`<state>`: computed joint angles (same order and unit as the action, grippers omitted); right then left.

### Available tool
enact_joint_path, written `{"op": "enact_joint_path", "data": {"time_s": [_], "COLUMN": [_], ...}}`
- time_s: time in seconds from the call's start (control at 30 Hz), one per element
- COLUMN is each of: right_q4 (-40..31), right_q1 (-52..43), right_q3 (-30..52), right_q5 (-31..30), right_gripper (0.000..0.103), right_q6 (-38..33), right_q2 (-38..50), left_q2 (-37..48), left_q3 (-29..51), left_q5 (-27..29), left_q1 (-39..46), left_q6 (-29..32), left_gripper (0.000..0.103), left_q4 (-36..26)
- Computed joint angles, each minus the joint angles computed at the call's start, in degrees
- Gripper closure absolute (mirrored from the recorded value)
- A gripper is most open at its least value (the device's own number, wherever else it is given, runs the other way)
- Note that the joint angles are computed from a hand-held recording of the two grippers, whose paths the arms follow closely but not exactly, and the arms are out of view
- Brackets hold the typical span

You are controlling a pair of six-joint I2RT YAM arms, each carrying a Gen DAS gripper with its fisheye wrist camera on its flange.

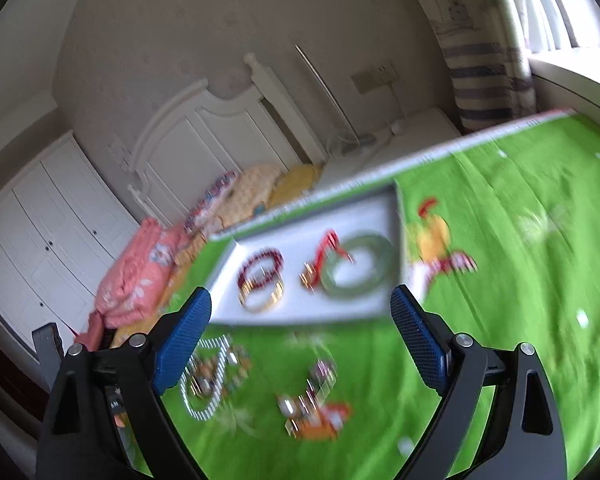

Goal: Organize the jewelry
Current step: 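Withdraw both grippers from the box, then grasp the pink flower brooch with the right gripper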

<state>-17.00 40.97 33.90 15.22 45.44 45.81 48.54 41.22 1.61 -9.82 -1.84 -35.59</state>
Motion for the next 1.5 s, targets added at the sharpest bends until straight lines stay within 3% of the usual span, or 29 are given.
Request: {"op": "enact_joint_path", "data": {"time_s": [0.13,0.23,0.4,0.63,0.87,1.07,1.27,1.33,1.47,1.5], "right_q4": [-5.3,-9.1,-9.2,-16.1,-15.6,-17.5,-25.7,-25.1,-22.5,-22.5], "right_q1": [5.4,8.9,13.0,19.6,13.8,11.0,16.1,16.7,18.1,18.5], "right_q3": [-2.2,-1.1,-0.7,9.2,12.5,17.8,25.8,24.9,20.3,19.0], "right_q5": [4.8,7.9,12.1,17.7,11.0,10.3,19.3,20.2,19.1,18.7], "right_gripper": [0.015,0.015,0.015,0.016,0.056,0.055,0.056,0.062,0.085,0.085], "right_q6": [4.5,6.0,5.4,1.8,2.6,3.3,1.6,-0.7,-3.9,-3.5], "right_q2": [-2.0,0.4,2.9,17.9,24.6,31.7,40.7,40.1,35.5,33.9], "left_q2": [-3.6,-4.3,-2.9,-3.3,-3.2,-3.2,-3.4,-3.5,-3.4,-3.3], "left_q3": [-4.6,-6.8,-6.9,-7.1,-6.9,-6.9,-7.1,-7.2,-7.1,-7.1], "left_q5": [4.8,4.0,6.3,11.8,13.0,13.6,14.2,14.2,14.3,14.4], "left_q1": [2.4,0.4,1.1,4.9,5.7,5.8,6.5,6.4,6.5,6.5], "left_q6": [1.6,1.6,2.5,3.4,2.9,2.9,3.4,3.3,3.5,3.6], "left_gripper": [0.004,0.004,0.003,0.003,0.002,0.002,0.002,0.002,0.002,0.002], "left_q4": [-2.0,-2.0,-1.2,-1.1,-1.4,-1.6,-1.7,-1.8,-1.8,-1.8]}}
